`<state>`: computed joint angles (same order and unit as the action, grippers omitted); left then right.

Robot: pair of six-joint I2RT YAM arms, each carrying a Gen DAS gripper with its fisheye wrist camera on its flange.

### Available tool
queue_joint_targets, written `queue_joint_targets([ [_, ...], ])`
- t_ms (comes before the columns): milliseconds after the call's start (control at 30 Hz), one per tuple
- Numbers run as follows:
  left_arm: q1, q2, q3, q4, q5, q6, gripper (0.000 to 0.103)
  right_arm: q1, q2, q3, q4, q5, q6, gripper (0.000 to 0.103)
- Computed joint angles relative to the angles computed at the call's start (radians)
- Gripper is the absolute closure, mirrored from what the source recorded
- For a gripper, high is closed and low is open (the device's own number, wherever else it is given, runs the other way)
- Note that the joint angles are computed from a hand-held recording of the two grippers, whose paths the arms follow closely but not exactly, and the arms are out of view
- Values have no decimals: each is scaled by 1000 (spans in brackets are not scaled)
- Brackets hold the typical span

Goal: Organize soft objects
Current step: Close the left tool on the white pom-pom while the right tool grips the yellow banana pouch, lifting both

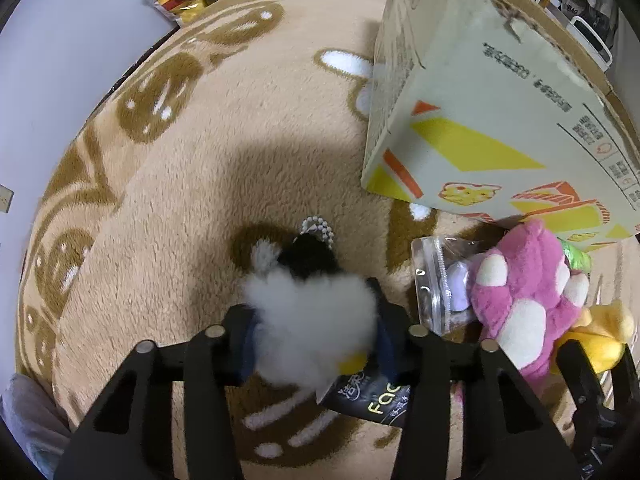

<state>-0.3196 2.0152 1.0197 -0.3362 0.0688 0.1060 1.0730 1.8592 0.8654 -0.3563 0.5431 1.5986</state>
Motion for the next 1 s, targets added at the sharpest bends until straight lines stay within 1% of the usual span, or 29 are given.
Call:
queue_joint_targets([
  [67,1,-18,-17,0,6,8,68,-1,5,6,-2,-5,-8,9],
  [200,-13,-58,-61,13,-4,13,69,6,9,18,0,-11,-32,26],
  [333,-34,-100,-102,21,-8,4,70,25,21,54,-42,-10,-32,29],
  [433,-46,-132,-128,30,-4,1,70,39,12,53,-60,-3,-18,30],
  [600,-58,-250,-212,68,16,11,69,67,-14,57,-118,39,32,31],
  [733,-73,-377,-295,122,41,8,69,96,-47,59,-175,94,84,32],
  [833,-71,-462,-322,139,64,11,69,118,-70,75,-243,151,116,32],
  [1000,-67,-609,-390,192,102,18,69,129,-92,108,-322,229,133,32],
])
